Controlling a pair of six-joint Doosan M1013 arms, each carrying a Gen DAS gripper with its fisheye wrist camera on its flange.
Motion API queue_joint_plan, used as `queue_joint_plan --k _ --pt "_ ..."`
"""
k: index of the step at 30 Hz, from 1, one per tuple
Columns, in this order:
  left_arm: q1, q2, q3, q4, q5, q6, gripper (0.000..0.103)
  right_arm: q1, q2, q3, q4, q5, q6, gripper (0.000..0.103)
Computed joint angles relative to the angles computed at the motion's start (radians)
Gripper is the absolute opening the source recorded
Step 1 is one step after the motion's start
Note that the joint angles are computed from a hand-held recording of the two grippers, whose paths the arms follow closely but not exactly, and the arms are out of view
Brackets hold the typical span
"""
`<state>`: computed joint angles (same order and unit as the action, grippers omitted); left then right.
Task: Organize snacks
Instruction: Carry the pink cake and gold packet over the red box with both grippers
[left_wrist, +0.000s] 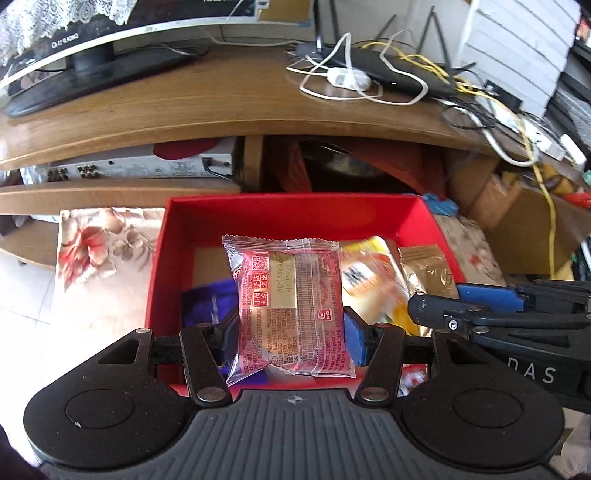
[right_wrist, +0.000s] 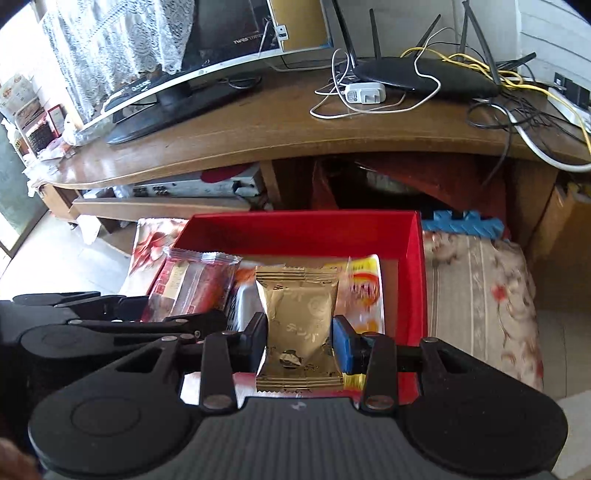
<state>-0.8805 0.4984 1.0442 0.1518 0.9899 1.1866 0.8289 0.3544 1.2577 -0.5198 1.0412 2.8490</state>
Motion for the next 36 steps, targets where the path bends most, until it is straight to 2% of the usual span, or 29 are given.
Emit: queue_joint_plan --k 8,16,24,36 --pt "0.014 0.056 -0.048 0.018 0.053 -0.017 0.062 -0.040 0.037 -0.009 0.049 -0.017 -0.058 0.039" --pt "0.017 0.069 -0.052 0.028 0.084 -0.022 0.062 -0.048 0.057 -0.015 0.072 -0.010 -0.092 0.040" --pt "0.011 0.058 -0.041 0.062 0.059 -0.029 0.070 -0.047 0.058 -0.016 0.052 0.011 -0.076 0.043" --pt "0.010 0.025 -0.017 0.033 0.020 -0.020 0.075 -0.035 0.041 -0.015 0.002 0.026 -0.039 0.047"
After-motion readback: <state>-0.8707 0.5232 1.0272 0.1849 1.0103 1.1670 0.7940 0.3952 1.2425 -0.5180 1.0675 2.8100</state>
